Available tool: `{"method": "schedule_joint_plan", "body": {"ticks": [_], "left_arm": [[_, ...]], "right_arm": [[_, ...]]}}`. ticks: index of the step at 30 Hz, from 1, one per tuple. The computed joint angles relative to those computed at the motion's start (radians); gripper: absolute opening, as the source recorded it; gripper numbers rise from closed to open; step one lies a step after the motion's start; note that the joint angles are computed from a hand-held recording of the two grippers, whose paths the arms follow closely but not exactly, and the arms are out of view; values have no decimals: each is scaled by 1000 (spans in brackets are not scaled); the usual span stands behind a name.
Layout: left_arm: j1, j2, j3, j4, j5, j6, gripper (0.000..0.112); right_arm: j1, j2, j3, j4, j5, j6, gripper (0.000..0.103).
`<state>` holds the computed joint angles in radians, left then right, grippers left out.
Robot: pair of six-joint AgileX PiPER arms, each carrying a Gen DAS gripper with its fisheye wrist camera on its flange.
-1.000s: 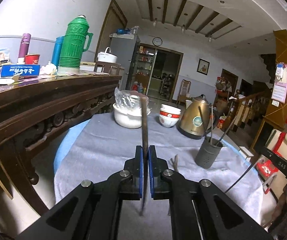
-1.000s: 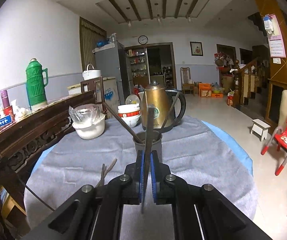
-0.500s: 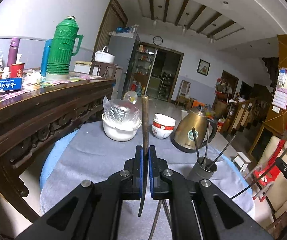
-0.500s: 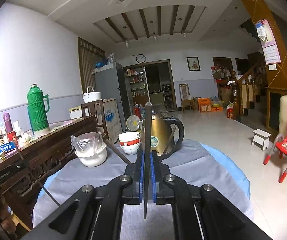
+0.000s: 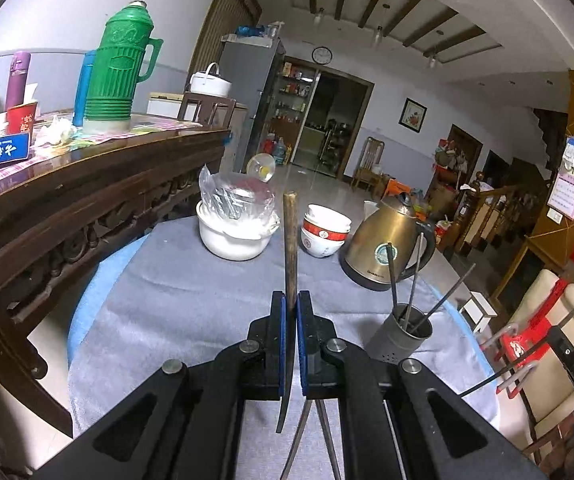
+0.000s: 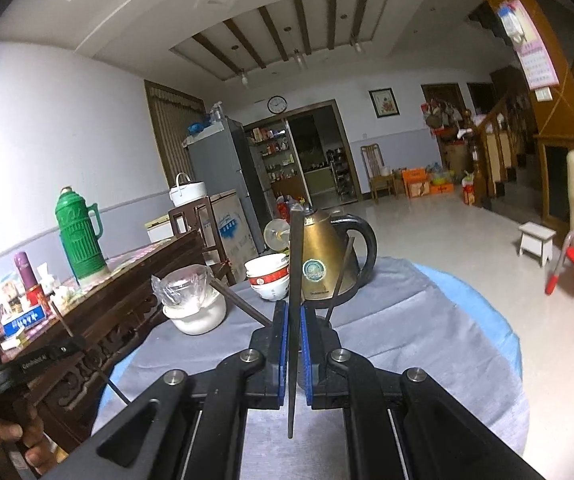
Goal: Organize utensils
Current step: 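Lower the chopsticks into the grey cup and open both grippers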
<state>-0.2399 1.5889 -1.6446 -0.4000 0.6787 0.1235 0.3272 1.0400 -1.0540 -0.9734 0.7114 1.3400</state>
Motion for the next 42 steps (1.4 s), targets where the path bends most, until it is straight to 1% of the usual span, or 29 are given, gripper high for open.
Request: {"method": "schedule_joint_plan", "body": {"ticks": [5,7,8,11,13,14,15,18,22,24,26,27,31,34,40,42], "left_arm": [[-9,25,-28,25,-9,-20,5],[-3,38,-38,4,-23,-3,5],[7,44,-36,-42,-35,32,5],[53,68,-18,-244,-74,184,5],[72,94,-21,-334,-85,252,5],[76,108,-23,-357,-93,267,5],[75,119,-25,-366,-104,281,5],[72,161,-36,-364,-130,298,5],[58,201,-33,-320,-155,282,5],[54,201,-13,-312,-169,290,5],[46,177,31,-320,-207,328,5],[47,170,40,-324,-209,339,5],[59,142,74,-349,-202,382,6],[69,132,64,-359,-172,374,5],[86,165,-139,-448,-44,331,5],[69,176,-212,-468,-24,315,5]], "right_arm": [[-21,12,-5,18,-20,-18,7],[-42,23,-9,38,-41,-36,7],[-53,29,-9,47,-53,-42,7],[-84,44,-5,83,-92,-56,7],[-101,58,-5,101,-108,-67,7],[-109,66,-6,110,-116,-72,7],[-121,77,-6,125,-129,-84,7],[-121,111,-15,126,-134,-88,7],[-115,153,-25,122,-135,-98,7],[-112,170,-30,127,-135,-107,7],[-110,180,-27,118,-132,-105,7],[-111,189,-30,124,-132,-111,7],[-103,206,-24,131,-128,-111,7],[-107,206,-29,143,-127,-122,7],[-180,198,-158,149,-145,-189,7],[-213,216,-227,154,-158,-221,7]]}}
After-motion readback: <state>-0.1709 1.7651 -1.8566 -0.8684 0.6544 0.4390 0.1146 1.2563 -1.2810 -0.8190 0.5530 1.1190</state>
